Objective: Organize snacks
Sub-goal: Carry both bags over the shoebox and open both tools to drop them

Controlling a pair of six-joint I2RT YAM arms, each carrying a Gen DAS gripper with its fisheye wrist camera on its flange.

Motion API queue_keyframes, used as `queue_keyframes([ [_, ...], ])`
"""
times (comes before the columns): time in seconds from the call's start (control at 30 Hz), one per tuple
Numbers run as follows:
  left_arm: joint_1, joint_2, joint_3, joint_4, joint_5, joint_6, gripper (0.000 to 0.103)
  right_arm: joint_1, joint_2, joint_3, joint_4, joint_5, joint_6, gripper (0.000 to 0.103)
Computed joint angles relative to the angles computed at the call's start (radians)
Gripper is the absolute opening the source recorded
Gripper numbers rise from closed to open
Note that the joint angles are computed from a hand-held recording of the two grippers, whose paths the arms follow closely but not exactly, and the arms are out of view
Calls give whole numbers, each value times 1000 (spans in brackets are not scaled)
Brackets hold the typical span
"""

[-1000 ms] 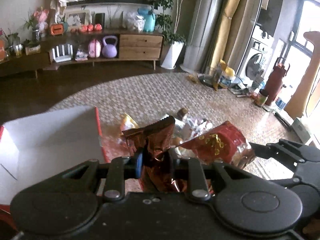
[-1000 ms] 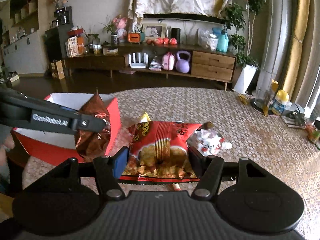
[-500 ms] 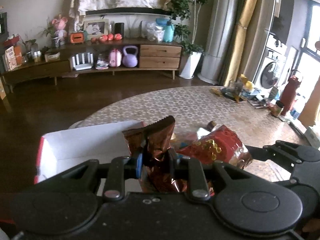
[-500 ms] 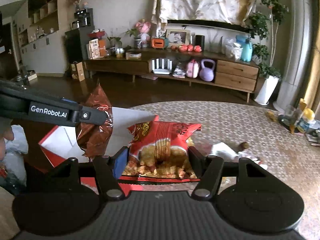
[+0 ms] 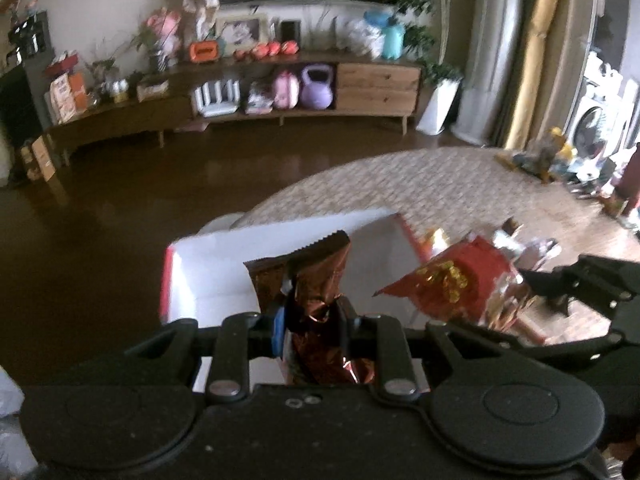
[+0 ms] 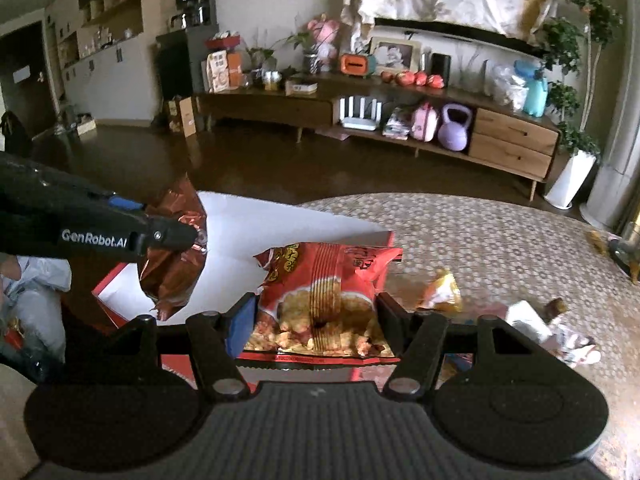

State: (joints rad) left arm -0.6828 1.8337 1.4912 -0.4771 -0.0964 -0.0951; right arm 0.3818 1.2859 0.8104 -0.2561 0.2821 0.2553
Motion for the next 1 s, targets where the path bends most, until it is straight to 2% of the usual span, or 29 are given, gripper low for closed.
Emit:
queue_keyframes([
  [0.2,59,62,15,-11,1,40,23,5,157,67,61,-23,-18,64],
  [0.5,95,160,54,-38,10,67,23,3,326,145,75,-58,-2,64],
  [0.83,99,227,103,-107,7,93,24,-8,404,180,56,-104,30,65],
  [1.0,102,243,102,-105,7,86,25,-11,403,168,54,-104,50,65],
])
